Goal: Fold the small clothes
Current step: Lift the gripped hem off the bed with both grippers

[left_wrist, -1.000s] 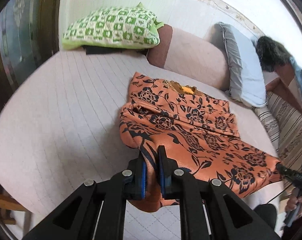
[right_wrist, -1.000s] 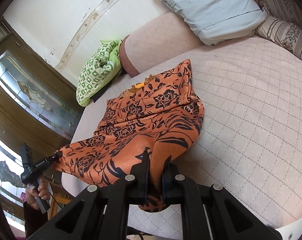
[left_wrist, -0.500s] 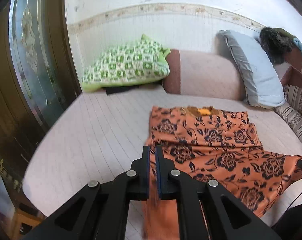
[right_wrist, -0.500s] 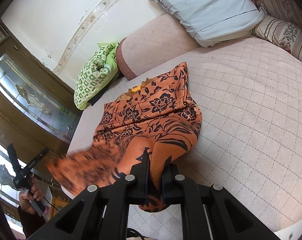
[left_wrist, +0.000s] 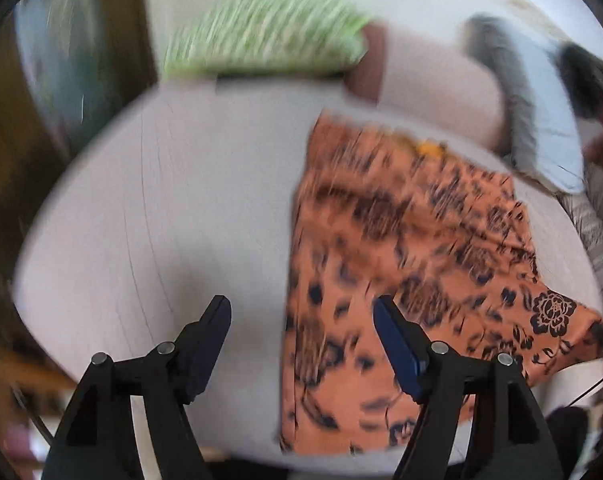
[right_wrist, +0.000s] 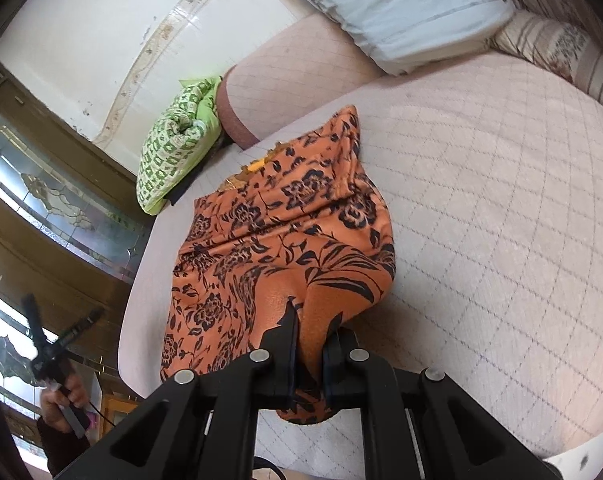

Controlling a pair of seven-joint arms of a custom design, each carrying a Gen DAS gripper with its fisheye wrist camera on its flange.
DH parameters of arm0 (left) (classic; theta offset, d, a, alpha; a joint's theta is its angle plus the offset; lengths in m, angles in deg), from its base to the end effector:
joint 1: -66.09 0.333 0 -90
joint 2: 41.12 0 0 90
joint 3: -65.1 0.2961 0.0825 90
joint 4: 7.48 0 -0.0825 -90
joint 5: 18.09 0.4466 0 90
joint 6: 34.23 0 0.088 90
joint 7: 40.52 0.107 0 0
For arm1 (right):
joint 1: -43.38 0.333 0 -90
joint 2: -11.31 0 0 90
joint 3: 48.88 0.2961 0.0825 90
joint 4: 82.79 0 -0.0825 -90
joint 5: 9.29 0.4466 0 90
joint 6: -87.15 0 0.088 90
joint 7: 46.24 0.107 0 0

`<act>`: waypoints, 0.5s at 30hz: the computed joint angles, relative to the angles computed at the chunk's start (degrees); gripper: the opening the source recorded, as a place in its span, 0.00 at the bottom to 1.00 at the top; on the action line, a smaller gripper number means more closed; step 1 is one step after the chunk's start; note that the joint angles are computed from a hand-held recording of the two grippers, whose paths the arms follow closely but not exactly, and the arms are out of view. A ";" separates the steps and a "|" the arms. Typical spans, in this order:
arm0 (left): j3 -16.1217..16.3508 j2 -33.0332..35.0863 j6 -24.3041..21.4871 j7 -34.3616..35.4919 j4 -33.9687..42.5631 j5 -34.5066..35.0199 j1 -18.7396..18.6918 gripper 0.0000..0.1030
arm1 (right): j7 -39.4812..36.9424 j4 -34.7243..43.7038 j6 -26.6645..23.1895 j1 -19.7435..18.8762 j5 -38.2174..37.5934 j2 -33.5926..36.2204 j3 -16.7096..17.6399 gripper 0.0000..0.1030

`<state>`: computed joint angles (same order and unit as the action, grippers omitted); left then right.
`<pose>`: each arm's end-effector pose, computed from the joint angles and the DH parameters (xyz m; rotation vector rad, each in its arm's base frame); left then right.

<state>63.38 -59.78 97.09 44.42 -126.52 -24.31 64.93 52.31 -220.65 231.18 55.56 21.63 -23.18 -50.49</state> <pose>0.5672 -0.0326 0.5941 -2.0479 1.8787 -0.6634 0.4829 0.0843 0.5756 -1.3788 1.8516 -0.0149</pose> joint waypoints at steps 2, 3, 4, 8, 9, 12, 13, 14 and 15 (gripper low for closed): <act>1.69 0.97 -3.96 -0.67 -0.86 -3.84 0.28 0.72 | 0.34 -0.85 -0.58 -0.05 0.21 -0.30 -0.17 0.09; 1.96 1.34 -5.45 -1.41 -1.23 -4.82 0.67 0.72 | 0.81 -1.45 -0.98 -0.25 0.15 -0.48 -0.11 0.09; 2.38 1.69 -7.02 -2.21 -1.80 -6.26 1.09 0.72 | 1.19 -2.00 -1.37 -0.32 0.32 -0.63 -0.21 0.09; 2.33 0.63 -8.27 -2.33 -5.37 -9.90 1.50 0.72 | 1.55 -4.07 -2.31 0.04 1.90 -1.24 -0.88 0.09; 2.08 0.61 -8.33 -2.06 -5.68 -9.92 1.43 0.72 | 1.55 -4.42 -2.41 0.07 2.09 -1.34 -0.90 0.09; 0.28 0.88 -7.61 -0.72 -6.37 -7.03 0.93 0.72 | 1.78 -4.76 -2.52 0.06 2.34 -1.39 -0.76 0.09; -0.58 0.86 -6.95 -1.09 -6.47 -4.77 0.93 0.72 | 1.74 -4.64 -2.55 0.08 2.36 -1.30 -0.75 0.09; -1.50 0.59 -6.31 -1.81 -6.93 -2.30 0.87 0.72 | 1.70 -4.47 -2.62 0.05 2.24 -1.22 -0.69 0.09; -1.75 0.31 -5.81 -2.44 -7.35 -1.23 0.73 0.72 | 1.67 -4.38 -2.72 -0.01 2.03 -1.26 -0.57 0.09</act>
<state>61.63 -59.47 91.28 41.98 -133.87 -25.54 65.66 53.97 -225.03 228.46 55.56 23.65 -24.45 -51.06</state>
